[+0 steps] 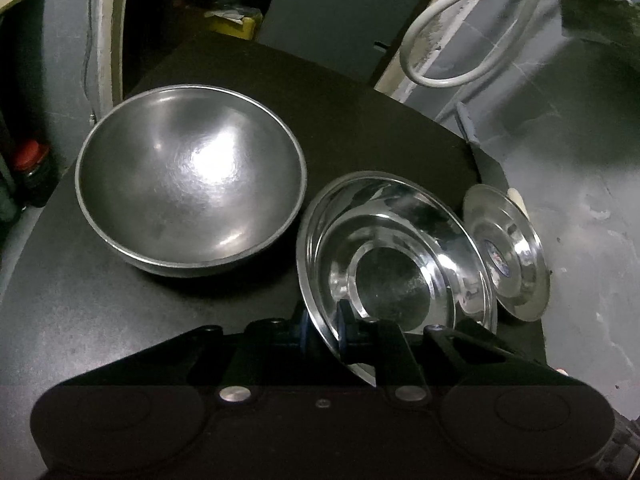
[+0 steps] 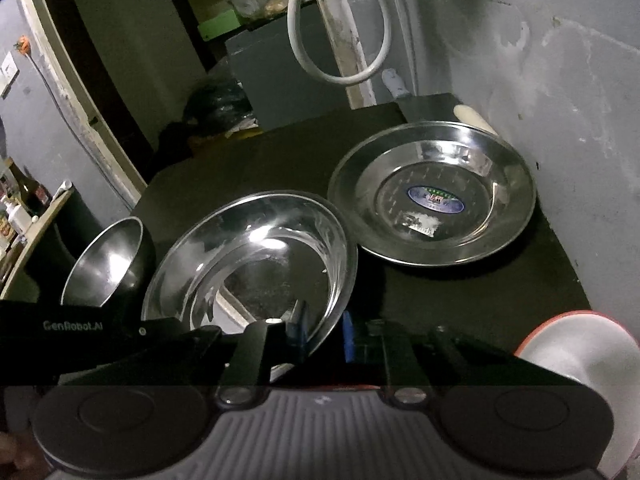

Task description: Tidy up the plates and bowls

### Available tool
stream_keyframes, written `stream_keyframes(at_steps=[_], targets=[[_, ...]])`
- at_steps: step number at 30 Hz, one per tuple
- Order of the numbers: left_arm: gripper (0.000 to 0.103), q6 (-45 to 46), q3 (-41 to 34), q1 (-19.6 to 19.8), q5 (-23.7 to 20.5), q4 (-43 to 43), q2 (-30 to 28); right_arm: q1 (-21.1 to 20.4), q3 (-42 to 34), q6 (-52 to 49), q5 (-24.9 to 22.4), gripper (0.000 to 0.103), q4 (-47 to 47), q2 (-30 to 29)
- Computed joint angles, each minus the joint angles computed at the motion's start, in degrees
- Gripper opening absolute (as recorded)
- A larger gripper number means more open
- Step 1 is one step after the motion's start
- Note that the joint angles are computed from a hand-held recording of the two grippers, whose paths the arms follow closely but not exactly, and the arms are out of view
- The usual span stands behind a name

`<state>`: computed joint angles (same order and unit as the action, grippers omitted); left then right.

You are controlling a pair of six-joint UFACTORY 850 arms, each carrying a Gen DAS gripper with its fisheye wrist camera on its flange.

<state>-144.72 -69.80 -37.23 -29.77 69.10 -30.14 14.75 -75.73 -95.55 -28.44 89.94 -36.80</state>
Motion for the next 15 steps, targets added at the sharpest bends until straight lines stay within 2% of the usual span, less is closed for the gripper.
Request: stream_keyframes(at_steps=[9, 15], targets=[[0.015, -5.1, 2.17, -1.2, 0.5, 7.39, 2.2, -0.59, 5.84, -12.61, -0.41, 0.019, 11.08, 4.9], [0.016, -6.83, 6.05, -3.26, 0.17, 12.22, 6.38, -0.74, 13.05, -20.34, 0.04, 0.02, 19.5, 11.45]])
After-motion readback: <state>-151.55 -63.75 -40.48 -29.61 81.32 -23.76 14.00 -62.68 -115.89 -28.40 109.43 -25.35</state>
